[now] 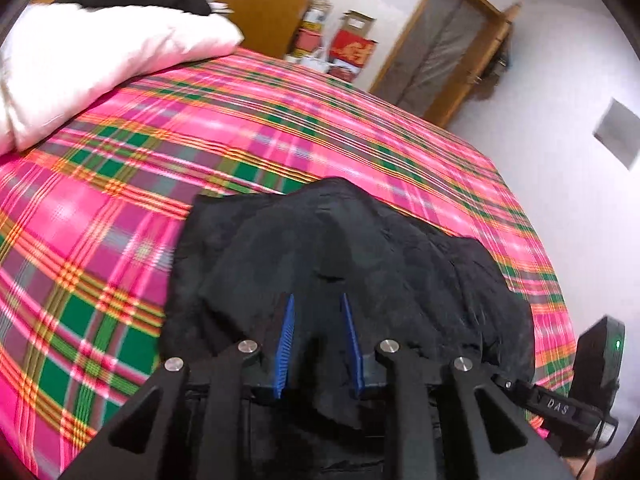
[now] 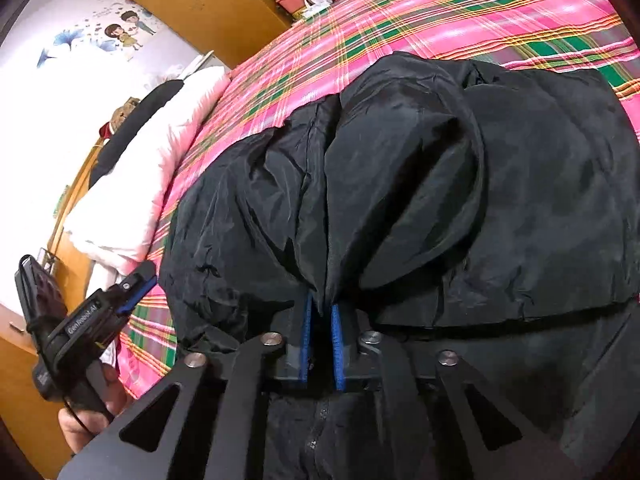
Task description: Fold large clothes
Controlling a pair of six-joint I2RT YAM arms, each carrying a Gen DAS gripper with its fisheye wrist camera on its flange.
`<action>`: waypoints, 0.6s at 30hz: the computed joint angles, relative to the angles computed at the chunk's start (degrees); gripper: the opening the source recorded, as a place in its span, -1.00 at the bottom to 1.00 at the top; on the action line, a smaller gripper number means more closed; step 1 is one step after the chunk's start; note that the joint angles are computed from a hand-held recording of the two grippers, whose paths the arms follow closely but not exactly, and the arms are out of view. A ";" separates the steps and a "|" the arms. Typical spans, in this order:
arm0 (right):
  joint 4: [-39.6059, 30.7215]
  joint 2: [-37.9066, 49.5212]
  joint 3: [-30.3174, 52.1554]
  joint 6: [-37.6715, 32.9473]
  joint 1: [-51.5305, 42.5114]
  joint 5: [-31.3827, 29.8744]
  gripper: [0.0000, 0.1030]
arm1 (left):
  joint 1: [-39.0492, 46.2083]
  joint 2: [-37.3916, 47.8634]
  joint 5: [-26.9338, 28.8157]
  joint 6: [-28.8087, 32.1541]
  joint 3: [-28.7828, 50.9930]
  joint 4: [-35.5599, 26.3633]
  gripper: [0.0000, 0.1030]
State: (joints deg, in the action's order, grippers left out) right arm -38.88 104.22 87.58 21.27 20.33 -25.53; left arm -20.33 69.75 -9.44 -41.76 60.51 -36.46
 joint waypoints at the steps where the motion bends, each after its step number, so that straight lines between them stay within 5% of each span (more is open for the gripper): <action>1: -0.04 -0.61 -0.84 -0.49 -0.39 0.38 -0.87 | -0.54 0.45 0.12 0.48 0.06 0.42 -0.51; 6: 0.98 -1.95 -6.71 -1.14 -2.22 1.61 -0.88 | -2.90 2.73 -0.75 1.32 1.01 0.99 -0.51; 13: -4.13 -0.01 -1.05 -5.54 1.35 6.95 -0.83 | -4.23 10.69 -1.42 2.06 2.65 -2.11 -0.50; 18: -4.36 -6.13 -1.11 -9.81 2.40 15.29 -0.32 | -4.76 10.12 -1.96 1.74 3.14 -3.28 -0.50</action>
State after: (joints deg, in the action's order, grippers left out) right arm -43.24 98.09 86.47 11.46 22.73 -10.24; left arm -25.09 79.87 -11.40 -40.02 63.65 -39.74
